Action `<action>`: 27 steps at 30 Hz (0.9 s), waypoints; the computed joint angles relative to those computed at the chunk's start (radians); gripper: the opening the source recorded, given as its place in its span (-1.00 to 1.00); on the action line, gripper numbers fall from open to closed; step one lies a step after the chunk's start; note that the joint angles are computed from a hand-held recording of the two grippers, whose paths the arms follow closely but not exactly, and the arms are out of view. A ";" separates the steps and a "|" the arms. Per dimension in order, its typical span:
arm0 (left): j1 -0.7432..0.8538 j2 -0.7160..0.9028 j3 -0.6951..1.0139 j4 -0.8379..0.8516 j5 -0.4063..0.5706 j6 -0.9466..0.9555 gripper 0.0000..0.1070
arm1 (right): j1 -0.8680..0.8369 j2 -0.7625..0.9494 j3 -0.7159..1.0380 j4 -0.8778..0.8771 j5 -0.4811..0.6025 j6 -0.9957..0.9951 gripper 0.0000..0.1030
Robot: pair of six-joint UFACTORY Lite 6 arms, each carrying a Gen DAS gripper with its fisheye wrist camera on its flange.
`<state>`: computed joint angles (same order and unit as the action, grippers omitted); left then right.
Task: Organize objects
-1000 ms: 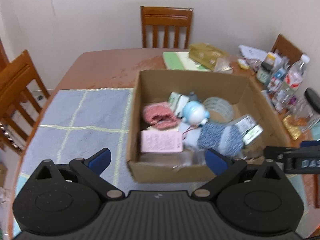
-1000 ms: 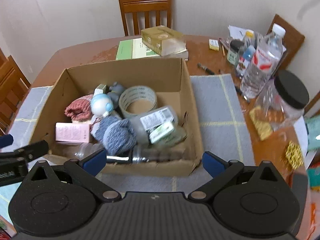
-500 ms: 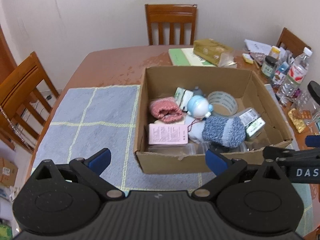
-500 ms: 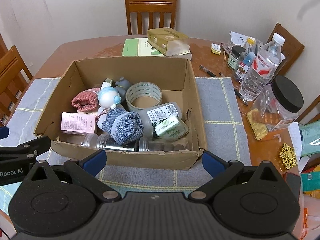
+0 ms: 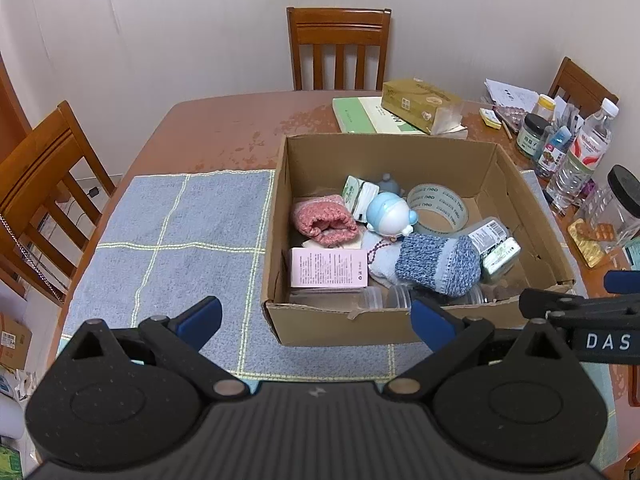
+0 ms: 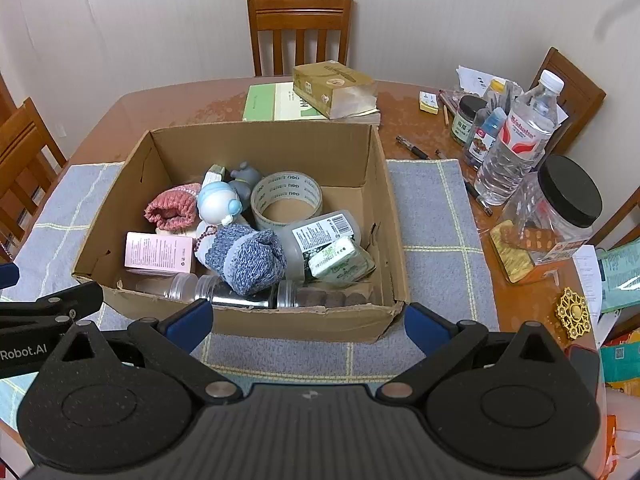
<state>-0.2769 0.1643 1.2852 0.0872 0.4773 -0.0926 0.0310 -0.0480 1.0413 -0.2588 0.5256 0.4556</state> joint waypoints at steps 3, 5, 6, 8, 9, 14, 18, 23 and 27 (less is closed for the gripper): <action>0.000 0.003 0.004 -0.006 0.003 0.004 0.88 | 0.000 0.001 0.000 -0.003 0.001 0.004 1.00; 0.000 0.004 0.004 -0.010 0.003 0.008 0.88 | -0.001 0.002 0.001 -0.001 0.003 0.001 1.00; -0.001 0.006 0.006 -0.011 0.005 0.010 0.88 | -0.002 0.003 0.002 0.001 0.003 -0.001 1.00; -0.004 0.010 0.011 -0.006 0.007 0.005 0.88 | -0.003 0.005 0.004 0.000 0.002 -0.002 1.00; -0.004 0.011 0.012 -0.009 0.008 0.008 0.88 | -0.003 0.004 0.004 0.000 0.003 0.000 1.00; -0.008 0.016 0.020 -0.001 0.013 0.002 0.88 | -0.009 0.007 0.009 0.022 0.005 -0.020 1.00; -0.008 0.022 0.029 -0.002 0.017 0.004 0.88 | -0.014 0.011 0.013 0.033 0.005 -0.032 1.00; -0.007 0.027 0.036 -0.009 0.020 0.014 0.88 | -0.020 0.014 0.015 0.040 0.003 -0.043 1.00; -0.008 0.034 0.049 -0.006 0.029 0.014 0.88 | -0.021 0.017 0.018 0.040 0.003 -0.043 1.00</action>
